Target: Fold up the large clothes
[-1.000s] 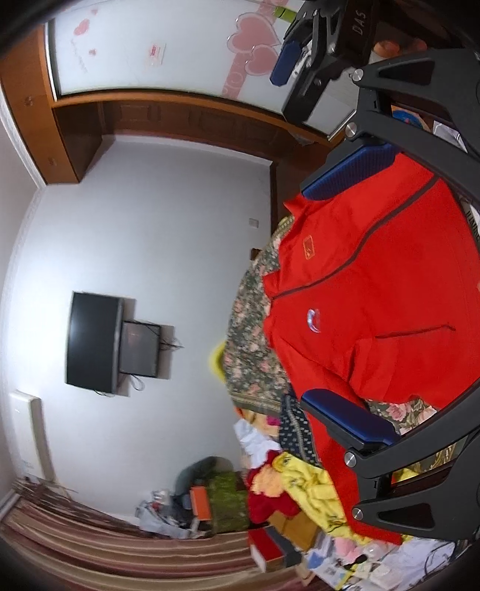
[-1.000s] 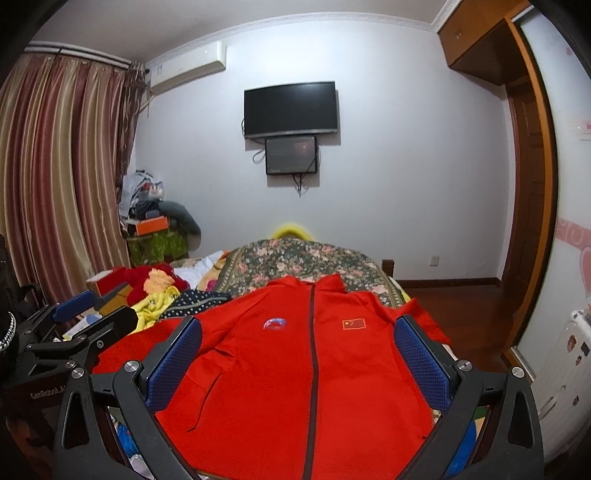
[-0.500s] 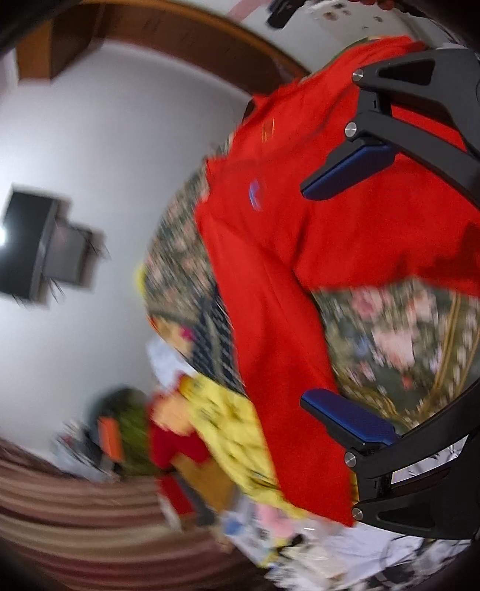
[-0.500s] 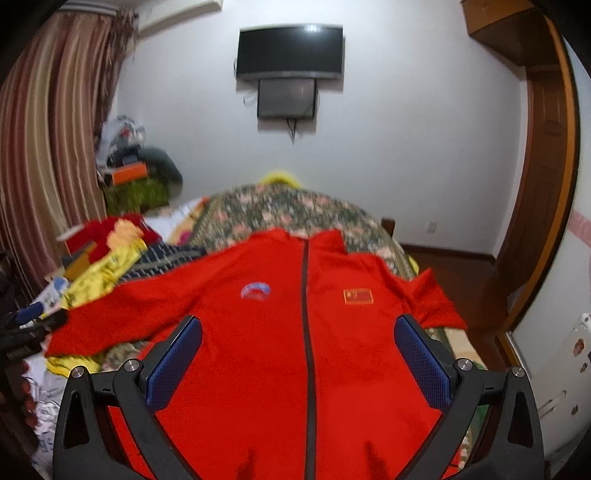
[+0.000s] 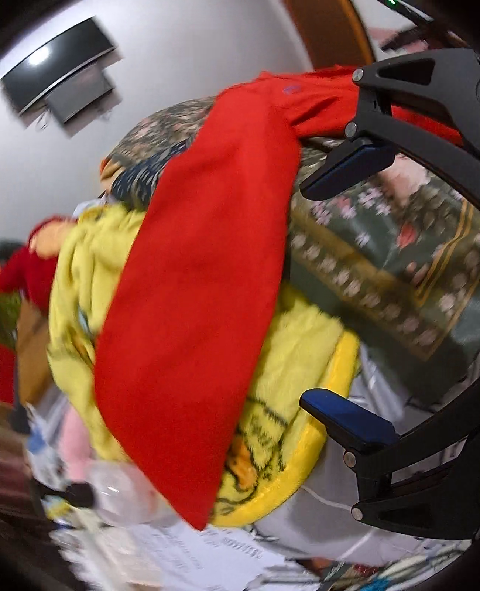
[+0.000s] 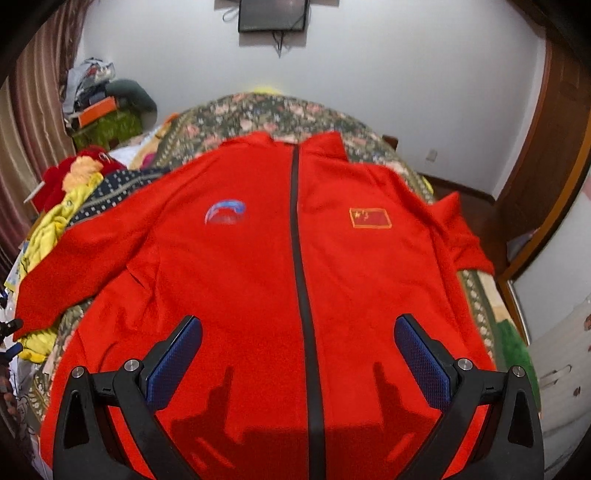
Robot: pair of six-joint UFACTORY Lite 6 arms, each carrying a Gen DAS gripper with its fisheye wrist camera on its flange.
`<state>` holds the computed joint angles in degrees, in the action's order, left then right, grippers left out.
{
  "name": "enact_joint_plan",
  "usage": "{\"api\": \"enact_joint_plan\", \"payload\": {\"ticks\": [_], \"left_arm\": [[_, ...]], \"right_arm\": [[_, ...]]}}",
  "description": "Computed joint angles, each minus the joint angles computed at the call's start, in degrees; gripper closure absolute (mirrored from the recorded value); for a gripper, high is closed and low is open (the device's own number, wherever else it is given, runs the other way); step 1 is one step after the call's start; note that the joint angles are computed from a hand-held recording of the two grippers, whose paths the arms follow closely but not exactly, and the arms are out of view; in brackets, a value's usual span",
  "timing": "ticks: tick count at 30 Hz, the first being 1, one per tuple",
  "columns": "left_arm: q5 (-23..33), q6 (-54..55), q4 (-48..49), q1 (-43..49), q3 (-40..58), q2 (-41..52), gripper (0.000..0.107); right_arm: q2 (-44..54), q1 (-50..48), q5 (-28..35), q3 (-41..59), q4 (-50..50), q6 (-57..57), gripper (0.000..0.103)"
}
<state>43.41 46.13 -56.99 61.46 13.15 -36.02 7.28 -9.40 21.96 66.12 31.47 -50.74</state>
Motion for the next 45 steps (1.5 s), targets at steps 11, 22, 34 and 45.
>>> {"api": "enact_joint_plan", "payload": {"ticks": [11, 22, 34, 45], "left_arm": [[-4.3, 25.8, -21.2, 7.9, 8.9, 27.3, 0.037], [-23.9, -12.7, 13.1, -12.2, 10.9, 7.1, 0.096], [-18.8, -82.8, 79.4, -48.6, 50.3, 15.4, 0.096], [-4.3, -93.5, 97.7, -82.5, 108.6, 59.1, 0.096]], "right_arm": [[3.5, 1.7, -0.7, 1.4, -7.5, 7.5, 0.000], [-1.3, -1.2, 2.5, 1.9, -0.8, 0.7, 0.000], [2.9, -8.2, 20.6, 18.3, 12.2, -9.3, 0.000], [19.4, -11.3, 25.4, 38.1, 9.4, -6.3, 0.000]]}}
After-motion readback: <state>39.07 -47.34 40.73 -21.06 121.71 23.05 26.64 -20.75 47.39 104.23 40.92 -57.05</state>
